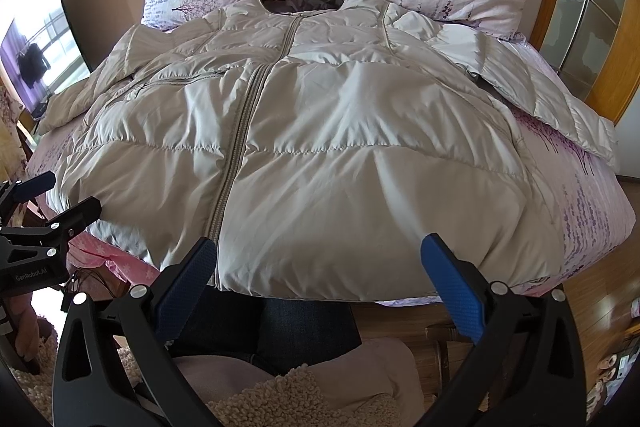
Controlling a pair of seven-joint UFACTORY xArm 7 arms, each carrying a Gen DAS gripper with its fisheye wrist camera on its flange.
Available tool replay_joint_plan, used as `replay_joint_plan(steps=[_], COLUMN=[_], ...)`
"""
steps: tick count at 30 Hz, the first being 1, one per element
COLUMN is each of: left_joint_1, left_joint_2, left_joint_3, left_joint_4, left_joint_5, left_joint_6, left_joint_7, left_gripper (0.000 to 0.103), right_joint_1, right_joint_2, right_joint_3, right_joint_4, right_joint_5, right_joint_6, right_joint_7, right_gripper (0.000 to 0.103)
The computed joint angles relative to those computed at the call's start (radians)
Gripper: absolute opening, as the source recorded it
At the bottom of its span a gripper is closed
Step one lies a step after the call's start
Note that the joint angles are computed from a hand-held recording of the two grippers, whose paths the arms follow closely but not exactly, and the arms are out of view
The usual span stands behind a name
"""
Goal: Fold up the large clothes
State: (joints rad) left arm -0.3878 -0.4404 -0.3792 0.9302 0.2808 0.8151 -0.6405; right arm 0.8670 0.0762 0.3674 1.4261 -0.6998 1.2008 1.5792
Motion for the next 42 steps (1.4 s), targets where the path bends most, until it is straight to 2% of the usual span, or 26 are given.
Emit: replay_joint_plan(steps=[20, 23, 42], left_joint_1=[-0.002, -0.002, -0.002], left_joint_2=[0.001, 0.000, 0.001], left_joint_3=[0.002, 0.002, 0.003], left_joint_4=[0.000, 0.000, 0.001], left_joint_5=[-0.002, -0.002, -0.003], left_joint_6=[0.001, 0.001, 0.001], left_joint_7=[0.001, 0.000, 0.001], left_gripper=[0.101, 0.101, 0.101], right_joint_1=[0.004, -0.008, -0.026], right_joint_2=[0.009, -0.015, -0.034], right_joint_3=[0.001, -0.004, 0.008], right_joint_4=[0.017, -0.023, -0.051], right_joint_5=[-0.002, 0.006, -0.004], right_joint_6=[0.006, -0.023, -0.066], right_joint_7=[0.002, 0.002, 0.057], right_gripper=[0.102, 0.102, 0.102])
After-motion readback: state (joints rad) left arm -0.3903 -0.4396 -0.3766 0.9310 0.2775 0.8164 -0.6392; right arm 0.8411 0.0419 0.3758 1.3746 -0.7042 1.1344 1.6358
